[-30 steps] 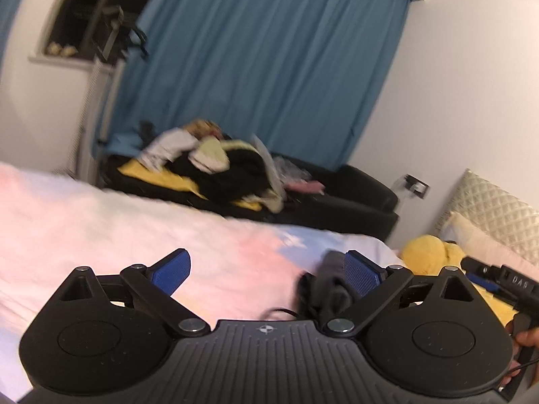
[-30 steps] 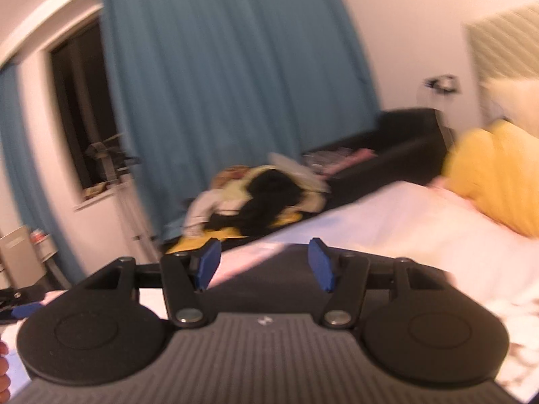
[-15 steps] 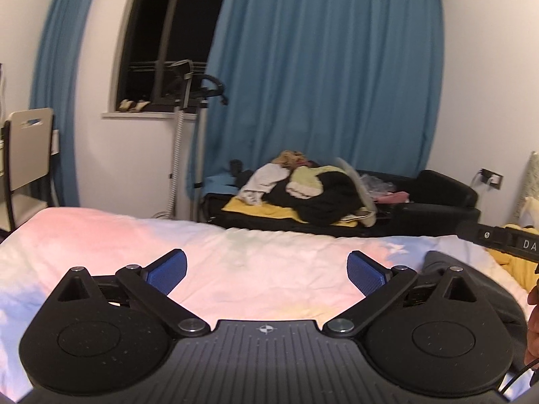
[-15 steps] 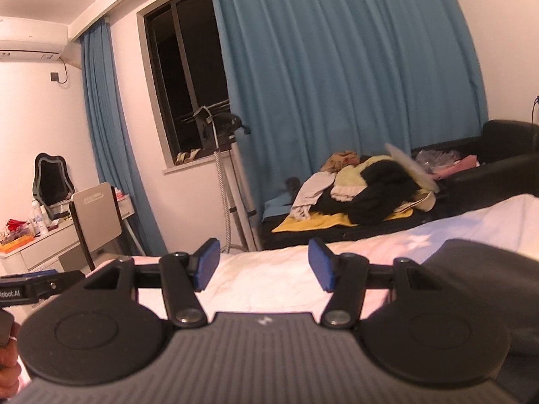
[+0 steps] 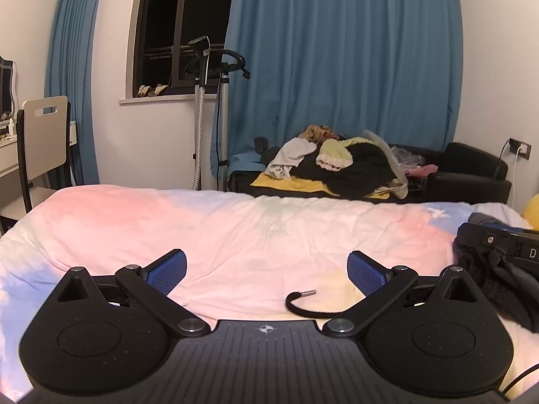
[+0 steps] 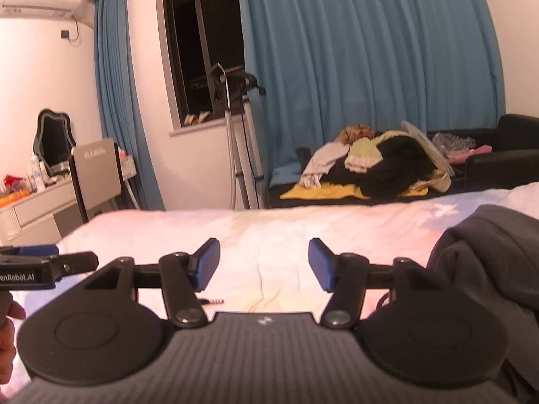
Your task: Fold clothes
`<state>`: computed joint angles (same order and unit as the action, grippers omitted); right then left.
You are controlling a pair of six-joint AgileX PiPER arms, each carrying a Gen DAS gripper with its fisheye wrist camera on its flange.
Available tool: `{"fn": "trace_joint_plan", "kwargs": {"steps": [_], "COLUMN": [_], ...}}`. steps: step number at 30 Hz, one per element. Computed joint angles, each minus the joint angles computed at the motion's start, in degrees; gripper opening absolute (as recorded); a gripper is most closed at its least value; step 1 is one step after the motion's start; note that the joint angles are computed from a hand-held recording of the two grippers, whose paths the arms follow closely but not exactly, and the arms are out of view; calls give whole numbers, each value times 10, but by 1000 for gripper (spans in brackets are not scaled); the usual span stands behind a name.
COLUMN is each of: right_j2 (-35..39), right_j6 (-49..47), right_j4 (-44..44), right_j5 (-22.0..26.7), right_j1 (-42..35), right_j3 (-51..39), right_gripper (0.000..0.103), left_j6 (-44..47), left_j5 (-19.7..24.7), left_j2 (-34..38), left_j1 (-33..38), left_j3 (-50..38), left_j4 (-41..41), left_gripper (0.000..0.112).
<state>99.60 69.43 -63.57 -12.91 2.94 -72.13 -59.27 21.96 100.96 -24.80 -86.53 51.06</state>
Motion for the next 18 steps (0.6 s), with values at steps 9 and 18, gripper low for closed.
{"fn": "trace_joint_plan", "kwargs": {"steps": [9, 18], "right_j2": [-2, -16], "right_j6": [-75, -271], "right_j4": [74, 263], "right_j5": [10, 13], "right_j1": [20, 31], "right_j3": [13, 39], "right_gripper": [60, 102], "left_j6": [-17, -77], "left_j5": [8, 18], "left_j2": [-1, -26], "left_j1": [-5, -20], "left_j3": [18, 47], "left_j4": [26, 90], "left_gripper": [102, 102]}}
